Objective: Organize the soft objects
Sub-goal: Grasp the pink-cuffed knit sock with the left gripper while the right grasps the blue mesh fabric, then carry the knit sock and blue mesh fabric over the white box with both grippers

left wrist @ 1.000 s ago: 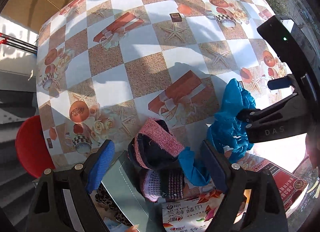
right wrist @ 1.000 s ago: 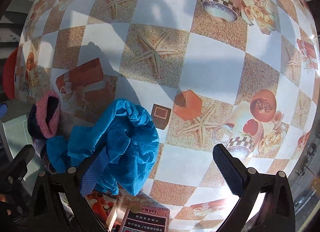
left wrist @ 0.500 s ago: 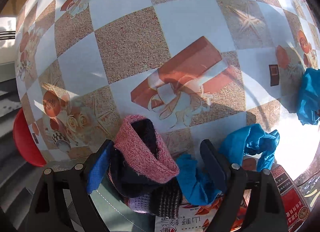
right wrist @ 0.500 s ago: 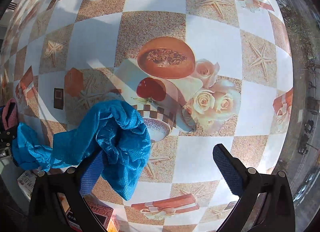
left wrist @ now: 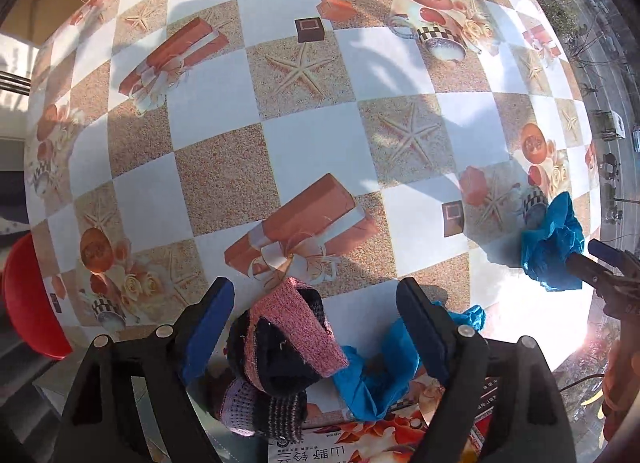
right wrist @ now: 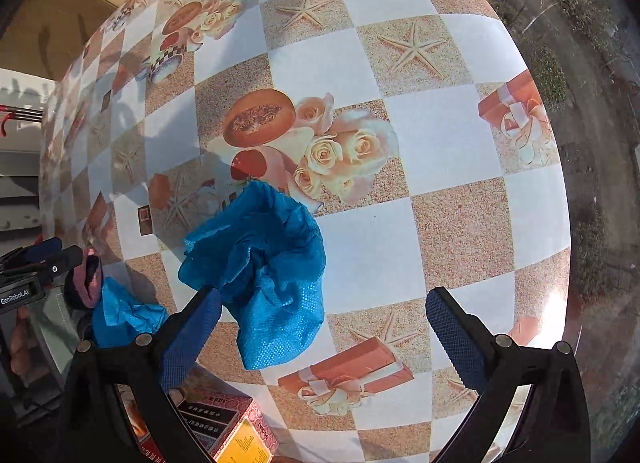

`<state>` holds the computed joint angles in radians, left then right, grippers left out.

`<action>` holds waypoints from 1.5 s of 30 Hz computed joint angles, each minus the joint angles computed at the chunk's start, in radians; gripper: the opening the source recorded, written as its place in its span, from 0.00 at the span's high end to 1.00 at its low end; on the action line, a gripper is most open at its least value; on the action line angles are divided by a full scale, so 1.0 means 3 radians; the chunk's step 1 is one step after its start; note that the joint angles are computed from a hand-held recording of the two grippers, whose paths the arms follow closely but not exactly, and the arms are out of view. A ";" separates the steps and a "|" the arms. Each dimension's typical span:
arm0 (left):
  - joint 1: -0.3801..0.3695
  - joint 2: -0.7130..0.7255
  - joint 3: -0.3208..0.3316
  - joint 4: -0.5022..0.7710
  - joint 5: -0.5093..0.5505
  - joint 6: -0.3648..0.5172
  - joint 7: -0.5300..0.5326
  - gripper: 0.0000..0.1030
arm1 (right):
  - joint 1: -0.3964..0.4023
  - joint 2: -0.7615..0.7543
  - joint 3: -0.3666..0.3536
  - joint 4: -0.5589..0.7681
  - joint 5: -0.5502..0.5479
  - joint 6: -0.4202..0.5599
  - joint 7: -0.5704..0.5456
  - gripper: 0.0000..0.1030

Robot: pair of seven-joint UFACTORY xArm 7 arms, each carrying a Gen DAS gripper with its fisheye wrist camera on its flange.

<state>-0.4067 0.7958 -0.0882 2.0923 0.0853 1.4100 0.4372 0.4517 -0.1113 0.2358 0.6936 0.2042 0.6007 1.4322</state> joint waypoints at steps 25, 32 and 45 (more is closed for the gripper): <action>0.0087 -0.0349 -0.0012 -0.1043 0.0199 -0.0639 -0.0281 0.60 | 0.0084 0.0996 -0.0173 0.1028 -0.0732 0.0601 -0.0099 0.33; 0.0218 -0.0926 -0.0136 -0.1666 0.0018 -0.1228 -0.0019 0.70 | 0.0136 0.0637 -0.0152 0.0821 -0.1058 0.0385 0.0394 0.67; 0.0570 -0.2001 -0.0201 -0.2432 -0.0669 -0.1343 0.0819 0.70 | 0.0119 -0.0011 0.0194 0.0828 -0.1452 0.0716 0.1321 0.67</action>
<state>-0.2357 0.1955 -0.1486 1.3626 -0.1154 1.0071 0.6829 0.4875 -0.1147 0.2940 0.9421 -0.2313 0.8155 1.8284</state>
